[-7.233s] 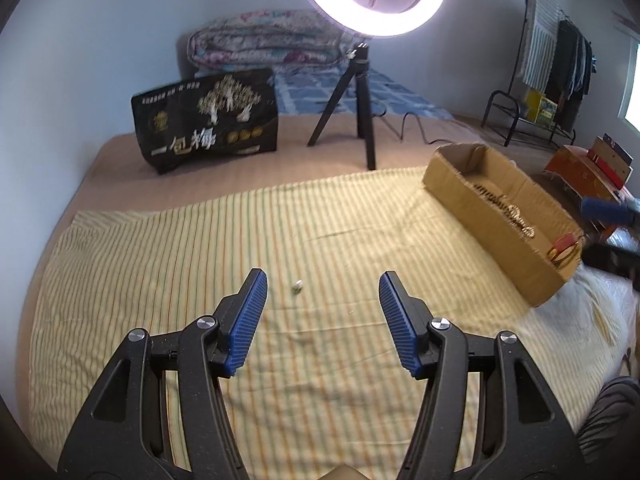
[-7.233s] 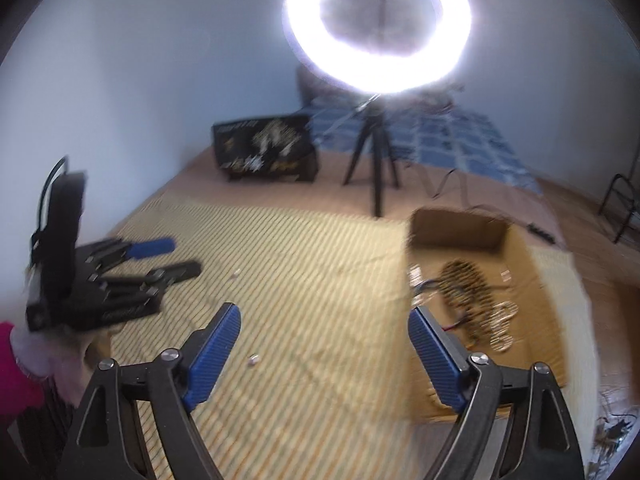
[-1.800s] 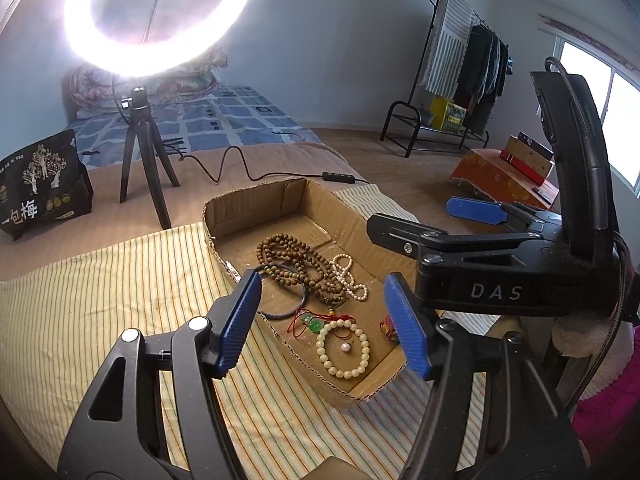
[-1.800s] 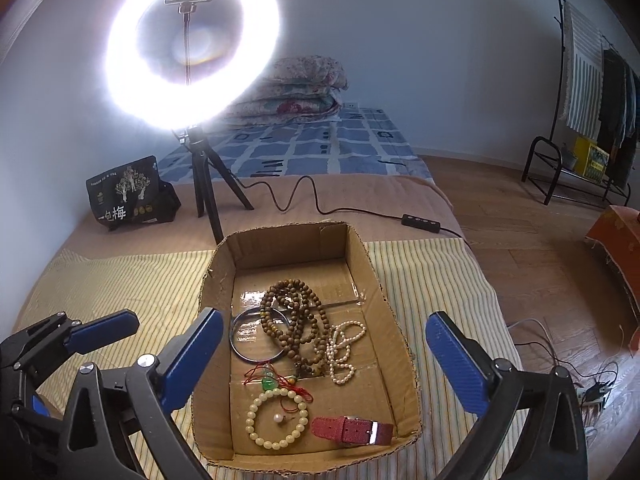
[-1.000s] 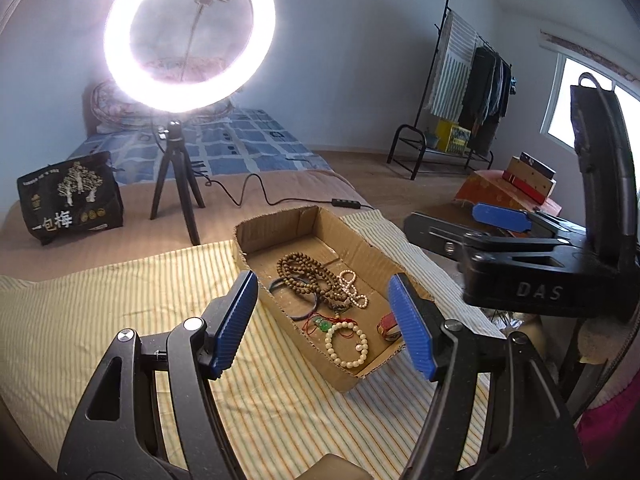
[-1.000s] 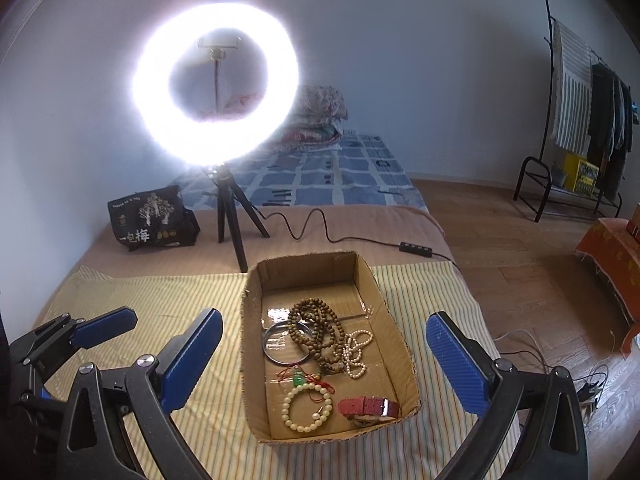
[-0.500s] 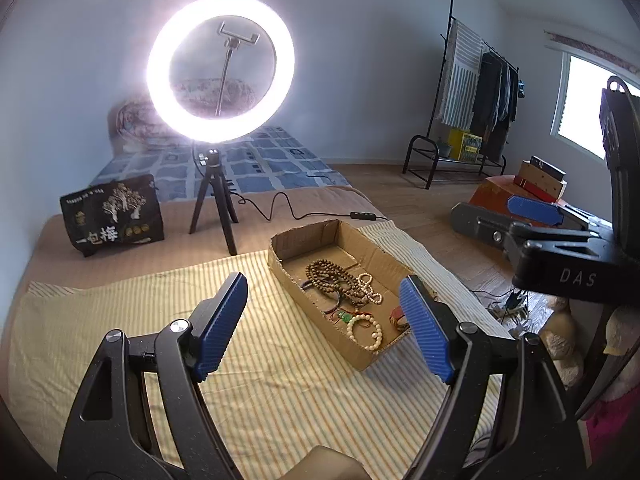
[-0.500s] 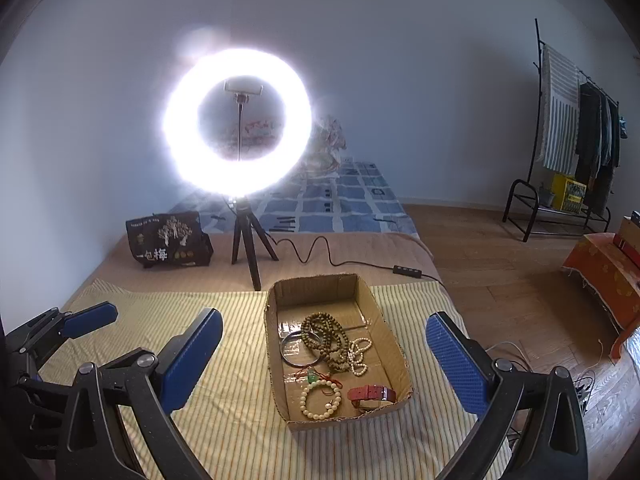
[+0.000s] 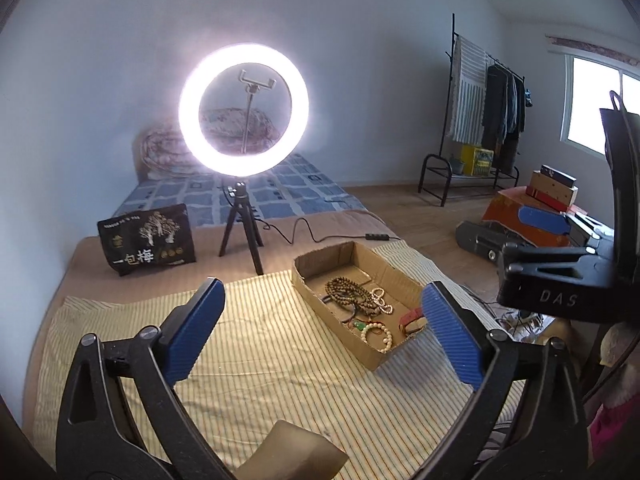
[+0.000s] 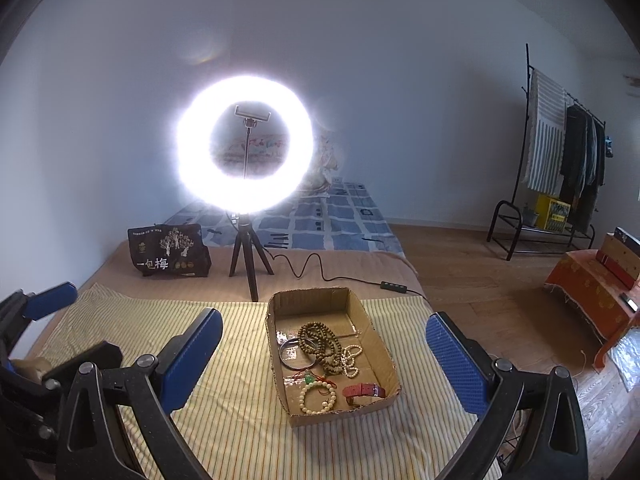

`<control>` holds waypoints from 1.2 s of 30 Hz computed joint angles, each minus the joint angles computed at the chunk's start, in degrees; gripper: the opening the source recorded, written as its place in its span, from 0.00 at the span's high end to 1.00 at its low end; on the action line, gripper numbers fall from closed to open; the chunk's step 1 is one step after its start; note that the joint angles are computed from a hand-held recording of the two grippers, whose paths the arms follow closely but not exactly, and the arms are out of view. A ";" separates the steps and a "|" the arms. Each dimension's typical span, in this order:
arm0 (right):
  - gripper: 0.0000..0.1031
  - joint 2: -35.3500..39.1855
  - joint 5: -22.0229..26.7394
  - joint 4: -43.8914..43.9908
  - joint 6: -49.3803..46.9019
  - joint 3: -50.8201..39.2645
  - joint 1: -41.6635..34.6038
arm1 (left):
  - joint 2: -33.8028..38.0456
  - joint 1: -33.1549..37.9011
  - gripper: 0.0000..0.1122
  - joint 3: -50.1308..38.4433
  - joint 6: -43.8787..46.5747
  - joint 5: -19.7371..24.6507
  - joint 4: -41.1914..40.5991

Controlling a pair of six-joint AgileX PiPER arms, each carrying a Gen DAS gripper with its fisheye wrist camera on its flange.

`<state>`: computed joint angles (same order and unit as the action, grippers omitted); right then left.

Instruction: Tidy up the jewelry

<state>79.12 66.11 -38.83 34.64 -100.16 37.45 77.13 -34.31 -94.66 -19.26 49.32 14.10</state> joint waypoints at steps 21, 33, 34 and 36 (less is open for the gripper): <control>0.00 -1.11 1.60 -1.59 3.07 1.57 2.73 | -2.26 -0.87 0.09 0.01 -2.80 3.06 3.48; 0.00 -1.72 2.22 -1.81 2.95 1.69 3.18 | -2.75 -2.83 0.08 0.33 -4.52 3.52 5.56; 0.00 -1.77 2.27 -1.93 2.93 1.70 3.30 | -2.74 -2.91 0.08 0.33 -4.60 3.57 5.55; 0.00 -1.83 2.39 -1.89 2.76 1.65 3.40 | -2.73 -2.84 0.08 0.30 -4.15 3.58 5.36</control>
<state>77.29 68.50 -40.72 37.39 -98.51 40.85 74.39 -37.16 -94.36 -23.41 52.90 19.46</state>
